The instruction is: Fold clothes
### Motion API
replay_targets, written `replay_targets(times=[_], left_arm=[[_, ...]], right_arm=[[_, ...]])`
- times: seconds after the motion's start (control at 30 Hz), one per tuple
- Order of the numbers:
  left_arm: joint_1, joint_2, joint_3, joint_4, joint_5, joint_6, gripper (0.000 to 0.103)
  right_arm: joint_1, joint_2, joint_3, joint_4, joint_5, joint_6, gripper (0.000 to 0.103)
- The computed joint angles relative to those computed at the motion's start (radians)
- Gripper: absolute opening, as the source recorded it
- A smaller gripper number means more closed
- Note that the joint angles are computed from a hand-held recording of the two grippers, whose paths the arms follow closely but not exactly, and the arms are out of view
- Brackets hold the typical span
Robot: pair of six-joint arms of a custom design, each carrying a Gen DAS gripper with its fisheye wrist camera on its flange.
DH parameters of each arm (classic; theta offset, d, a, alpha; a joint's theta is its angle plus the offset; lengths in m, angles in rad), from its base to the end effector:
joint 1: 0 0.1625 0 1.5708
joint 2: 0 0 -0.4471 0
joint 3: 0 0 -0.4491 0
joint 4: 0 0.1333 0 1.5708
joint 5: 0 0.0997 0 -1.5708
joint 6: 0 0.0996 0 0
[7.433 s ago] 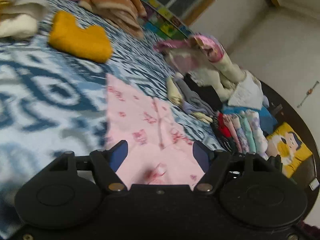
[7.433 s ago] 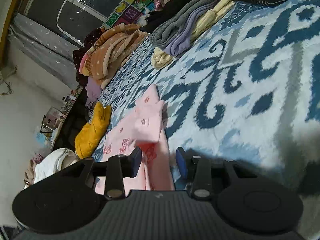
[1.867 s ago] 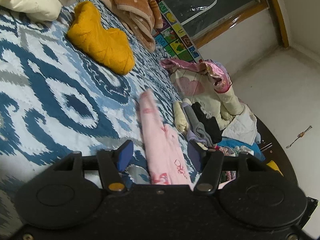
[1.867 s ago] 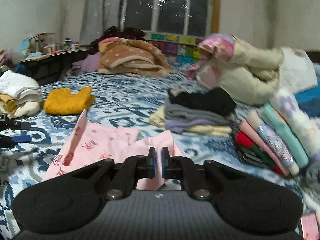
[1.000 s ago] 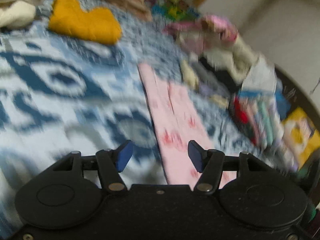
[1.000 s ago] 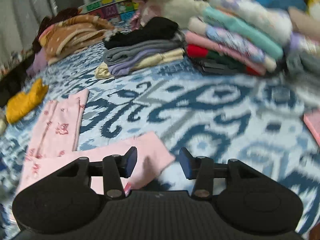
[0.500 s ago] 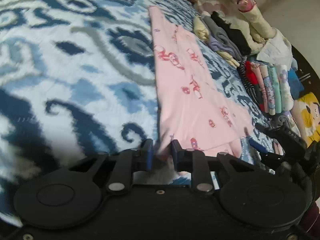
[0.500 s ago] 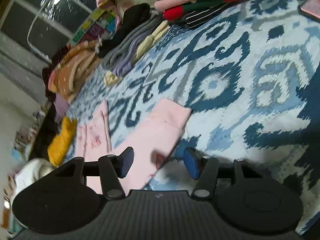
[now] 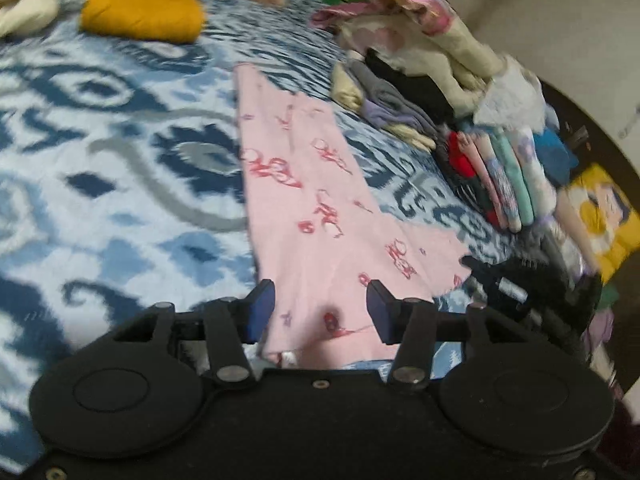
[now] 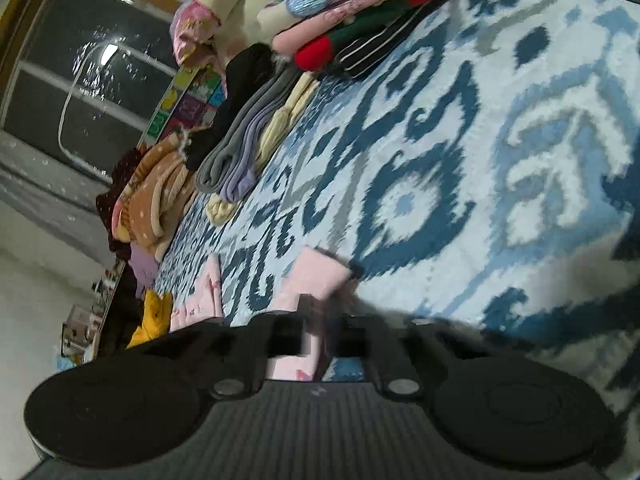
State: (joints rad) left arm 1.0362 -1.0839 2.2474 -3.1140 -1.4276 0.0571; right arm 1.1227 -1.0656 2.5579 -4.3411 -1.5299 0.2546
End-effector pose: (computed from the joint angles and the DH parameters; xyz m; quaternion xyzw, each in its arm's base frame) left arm -0.1361 -0.5194 0.0907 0.2727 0.9409 -0.1995 0.0237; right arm -0.0389 -0.3981 0.1728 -0.2648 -0.7577 0.5951 0.0413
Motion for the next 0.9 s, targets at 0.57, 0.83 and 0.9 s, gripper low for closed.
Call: replay_targets(times=[0.57,0.83,0.9], left_arm=[[0.064,0.023,-0.039,0.121,-0.121,0.131,0.055],[0.100,-0.001,-0.053,0.167,-0.185,0.073,0.057],[0.125,-0.007,-0.060,0.155,-0.217,0.023,0.057]], right_arm=[[0.354,-0.141,-0.208,0.388,-0.276,-0.069,0.008],[0.451,-0.023,-0.445,0.614,-0.306,-0.108,0.008],[0.464,0.007,-0.501,0.676,-0.318,-0.123,0.008]])
